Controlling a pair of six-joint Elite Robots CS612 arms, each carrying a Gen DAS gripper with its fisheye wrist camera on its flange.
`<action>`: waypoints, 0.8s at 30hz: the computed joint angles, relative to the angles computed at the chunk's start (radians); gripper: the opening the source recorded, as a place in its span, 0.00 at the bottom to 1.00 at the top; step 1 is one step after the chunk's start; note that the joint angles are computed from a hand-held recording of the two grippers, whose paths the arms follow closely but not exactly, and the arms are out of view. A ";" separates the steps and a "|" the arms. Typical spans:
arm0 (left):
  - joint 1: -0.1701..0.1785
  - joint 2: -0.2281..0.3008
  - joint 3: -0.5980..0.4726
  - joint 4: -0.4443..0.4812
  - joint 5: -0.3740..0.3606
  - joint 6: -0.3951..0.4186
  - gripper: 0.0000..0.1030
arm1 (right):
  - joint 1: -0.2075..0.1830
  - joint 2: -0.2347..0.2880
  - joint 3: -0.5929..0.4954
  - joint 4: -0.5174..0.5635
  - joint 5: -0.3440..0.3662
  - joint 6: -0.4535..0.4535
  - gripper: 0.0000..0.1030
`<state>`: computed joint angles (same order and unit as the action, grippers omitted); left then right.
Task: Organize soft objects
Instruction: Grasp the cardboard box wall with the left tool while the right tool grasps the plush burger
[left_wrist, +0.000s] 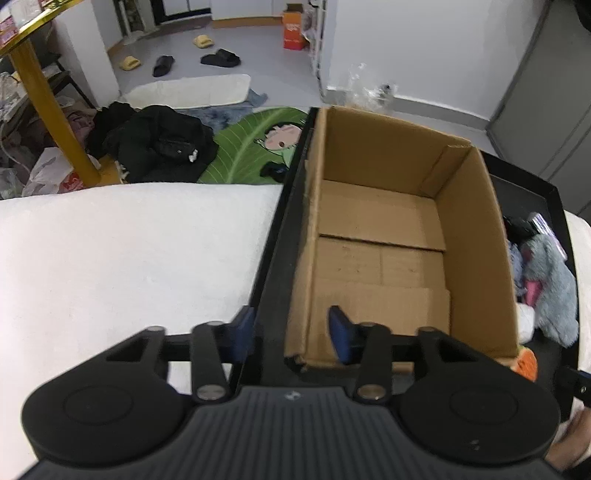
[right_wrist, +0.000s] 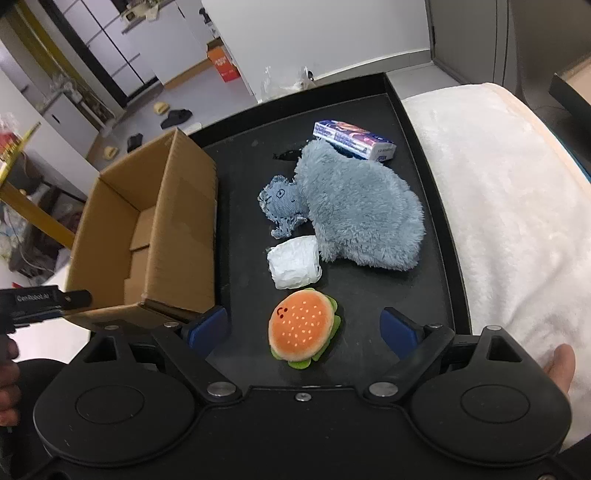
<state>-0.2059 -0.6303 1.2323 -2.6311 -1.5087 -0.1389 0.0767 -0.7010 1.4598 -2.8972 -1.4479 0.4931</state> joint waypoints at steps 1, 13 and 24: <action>-0.001 0.004 -0.007 0.012 0.007 -0.003 0.24 | 0.003 0.006 -0.009 0.008 -0.005 -0.003 0.86; 0.003 0.011 -0.008 -0.006 -0.038 0.035 0.09 | 0.029 0.052 -0.091 0.135 -0.065 -0.029 0.87; 0.012 -0.018 0.031 -0.015 -0.081 0.093 0.09 | 0.045 0.065 -0.102 0.169 -0.113 -0.061 0.83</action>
